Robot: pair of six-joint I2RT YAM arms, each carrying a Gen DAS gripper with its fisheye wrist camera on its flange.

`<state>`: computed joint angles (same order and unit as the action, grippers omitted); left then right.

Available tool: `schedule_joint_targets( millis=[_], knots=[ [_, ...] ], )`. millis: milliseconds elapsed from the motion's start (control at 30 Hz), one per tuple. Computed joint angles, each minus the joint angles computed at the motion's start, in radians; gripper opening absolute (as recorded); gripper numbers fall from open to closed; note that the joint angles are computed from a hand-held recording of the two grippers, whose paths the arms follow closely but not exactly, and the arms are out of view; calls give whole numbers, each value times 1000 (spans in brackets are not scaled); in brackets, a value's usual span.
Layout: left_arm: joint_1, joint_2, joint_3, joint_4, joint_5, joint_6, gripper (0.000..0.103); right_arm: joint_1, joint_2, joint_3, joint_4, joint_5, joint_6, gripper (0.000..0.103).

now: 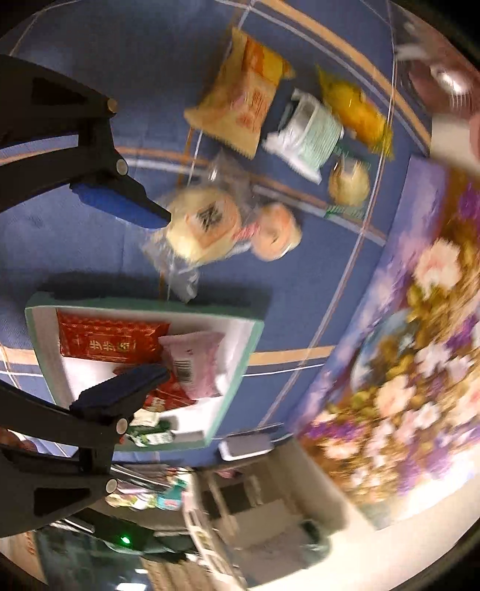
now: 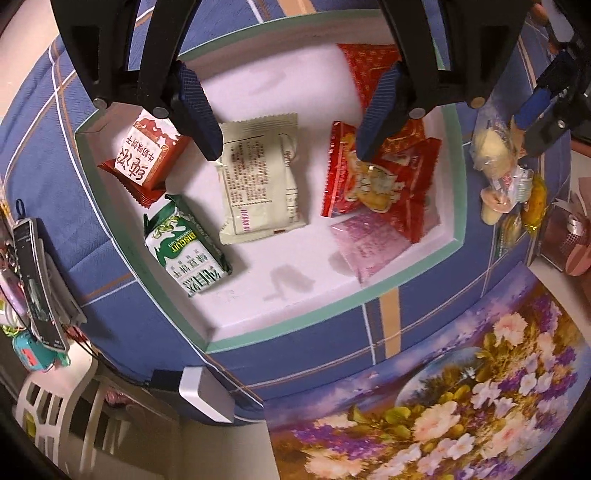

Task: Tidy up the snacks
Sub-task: 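Open both tools to release the packs and withdraw from the tray, then move the left tool to the yellow chip bag while the right tool reaches the wrapped steamed bun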

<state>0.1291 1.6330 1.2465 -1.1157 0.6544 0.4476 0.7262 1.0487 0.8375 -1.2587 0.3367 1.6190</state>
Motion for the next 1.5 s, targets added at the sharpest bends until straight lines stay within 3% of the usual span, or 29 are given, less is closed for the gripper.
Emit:
schedule_joint_targets(
  millis=[200, 633, 933, 1167, 1500],
  knots=[
    [85, 9, 67, -69, 29, 26, 77, 40, 73, 88, -23, 35, 20, 78],
    [201, 62, 120, -13, -128, -95, 77, 99, 275, 302, -4, 89, -17, 78],
    [216, 144, 155, -11, -207, -162, 77, 68, 438, 420, 109, 52, -133, 78],
    [232, 247, 276, -27, -214, -191, 77, 27, 563, 474, 216, -8, -207, 78],
    [203, 402, 432, -34, -207, -225, 77, -16, 722, 598, 276, -23, -397, 78]
  ],
)
